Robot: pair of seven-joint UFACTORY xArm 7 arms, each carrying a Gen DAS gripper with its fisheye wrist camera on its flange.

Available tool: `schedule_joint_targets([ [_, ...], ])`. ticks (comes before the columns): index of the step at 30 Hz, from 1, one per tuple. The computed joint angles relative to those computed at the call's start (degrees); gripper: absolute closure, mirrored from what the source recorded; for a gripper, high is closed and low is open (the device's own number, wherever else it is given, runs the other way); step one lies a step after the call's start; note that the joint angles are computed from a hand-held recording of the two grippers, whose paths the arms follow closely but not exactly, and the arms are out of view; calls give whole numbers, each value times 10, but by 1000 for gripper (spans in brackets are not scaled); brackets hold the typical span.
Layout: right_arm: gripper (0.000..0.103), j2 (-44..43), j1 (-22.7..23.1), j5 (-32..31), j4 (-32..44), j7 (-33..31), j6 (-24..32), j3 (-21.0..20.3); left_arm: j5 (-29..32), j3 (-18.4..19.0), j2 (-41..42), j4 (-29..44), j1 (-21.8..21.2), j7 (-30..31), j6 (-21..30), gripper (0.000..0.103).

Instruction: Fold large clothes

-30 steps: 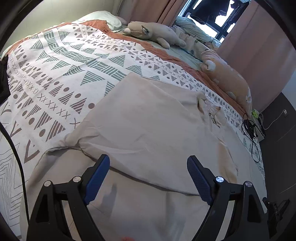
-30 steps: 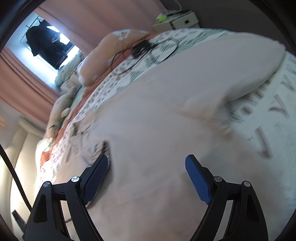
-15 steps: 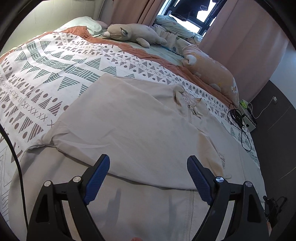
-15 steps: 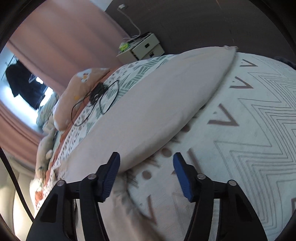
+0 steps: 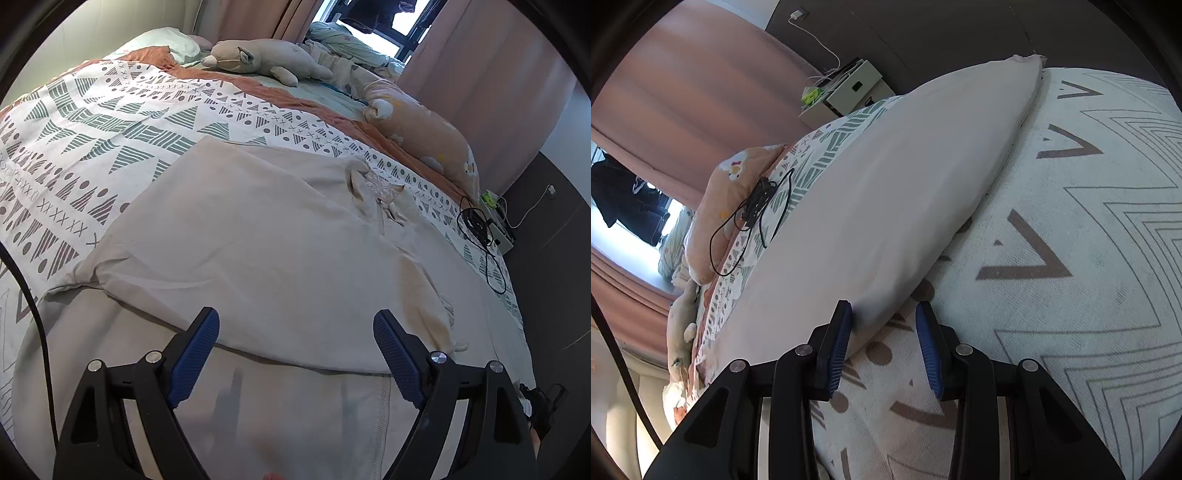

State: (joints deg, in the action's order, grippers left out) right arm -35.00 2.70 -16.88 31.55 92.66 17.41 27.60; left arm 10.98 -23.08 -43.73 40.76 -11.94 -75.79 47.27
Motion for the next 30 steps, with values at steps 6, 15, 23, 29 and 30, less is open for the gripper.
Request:
schedule_joint_targets([
  [6,101,-3,-6,-13,-5,-19,-12,-2,1,0,4,2,-1,0,-1,16],
  [15,102,-46,-39,-66,71,-45,8,61,4,-3,-11,1,2,-4,2,16],
  [23,102,11,7,-35,87,-97,-37,46,-3,2,-17,-6,0,0,-6,16],
  [29,101,51,91,35,82,-151,-12,-32,-6,1,-28,-7,3,-2,-9,16],
  [30,100,51,97,45,78,-151,-14,-39,-6,1,-29,-8,4,-2,-10,16],
])
